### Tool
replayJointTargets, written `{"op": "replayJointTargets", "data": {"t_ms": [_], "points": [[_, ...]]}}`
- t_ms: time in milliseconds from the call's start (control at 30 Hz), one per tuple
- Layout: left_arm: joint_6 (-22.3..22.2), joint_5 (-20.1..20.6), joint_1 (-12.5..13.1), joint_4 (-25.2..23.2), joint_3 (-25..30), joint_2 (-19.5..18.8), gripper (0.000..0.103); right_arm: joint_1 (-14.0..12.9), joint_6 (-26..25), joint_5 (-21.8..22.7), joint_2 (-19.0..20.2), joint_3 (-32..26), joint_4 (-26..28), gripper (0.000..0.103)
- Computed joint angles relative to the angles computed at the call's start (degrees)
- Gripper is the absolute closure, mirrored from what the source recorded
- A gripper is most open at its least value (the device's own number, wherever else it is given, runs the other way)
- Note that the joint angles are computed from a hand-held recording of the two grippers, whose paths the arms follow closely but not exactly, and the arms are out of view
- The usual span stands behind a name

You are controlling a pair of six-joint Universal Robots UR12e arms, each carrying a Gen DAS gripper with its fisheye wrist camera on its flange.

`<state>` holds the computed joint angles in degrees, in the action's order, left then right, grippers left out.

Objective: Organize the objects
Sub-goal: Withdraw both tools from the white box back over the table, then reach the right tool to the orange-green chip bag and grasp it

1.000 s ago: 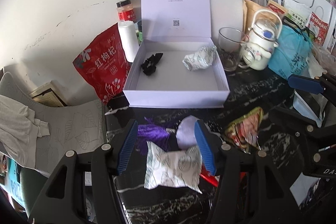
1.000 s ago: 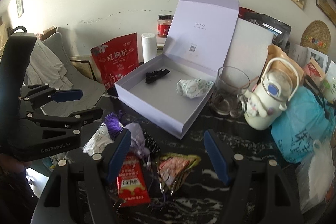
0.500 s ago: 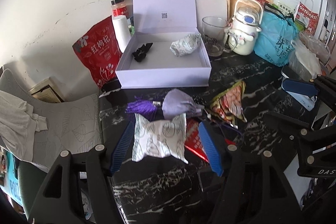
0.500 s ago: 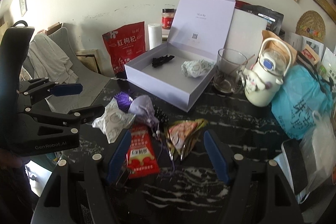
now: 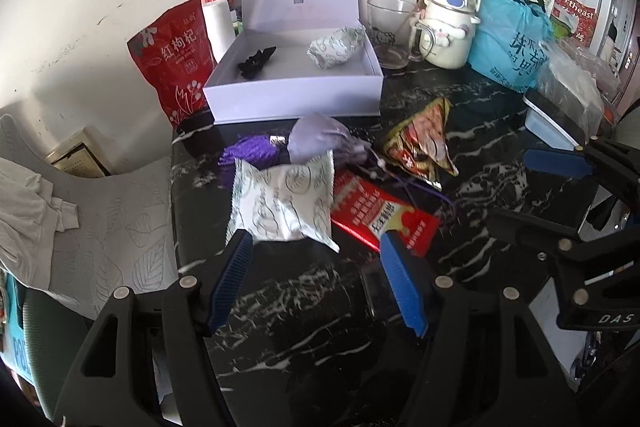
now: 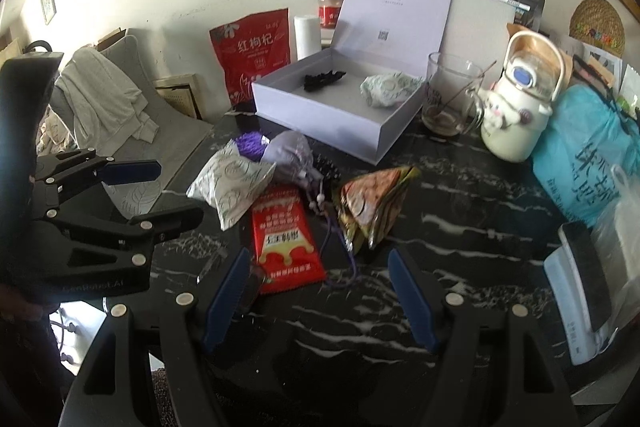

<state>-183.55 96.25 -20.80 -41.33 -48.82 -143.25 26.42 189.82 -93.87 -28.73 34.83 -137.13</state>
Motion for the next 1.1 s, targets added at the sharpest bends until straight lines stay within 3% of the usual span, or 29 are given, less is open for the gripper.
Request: {"op": "replayJointTargets", "data": {"t_ms": [333,533,667,767,967,1100], "points": [[0.77,-3.55,-0.42,-0.13,-2.29,0.17,0.038,-0.31,1.60,0.82,-1.08,4.45,-1.15,0.030],[1.29,-7.54,-0.52,-1.60,-1.27,-0.99,0.038,-0.82,2.40,1.81,-1.24,5.92,-1.86,0.031],[2.60,-7.94,-0.82,-1.57,-0.33,-1.99,0.041,-1.29,3.43,2.59,-1.20,6.49,-3.02,0.031],[2.69,-8.80,-0.64,-3.50,1.19,-3.03,0.054,-1.60,3.96,3.23,-0.68,5.90,-2.82,0.031],[4.23,-9.91,-0.15,-2.02,0.05,-2.78,0.058,-2.07,4.83,4.03,1.06,3.11,-2.14,0.031],[2.95,-10.58,0.56,-2.43,-0.16,-2.67,0.059,-2.25,5.27,3.81,2.97,-0.51,-0.75,0.031]]}}
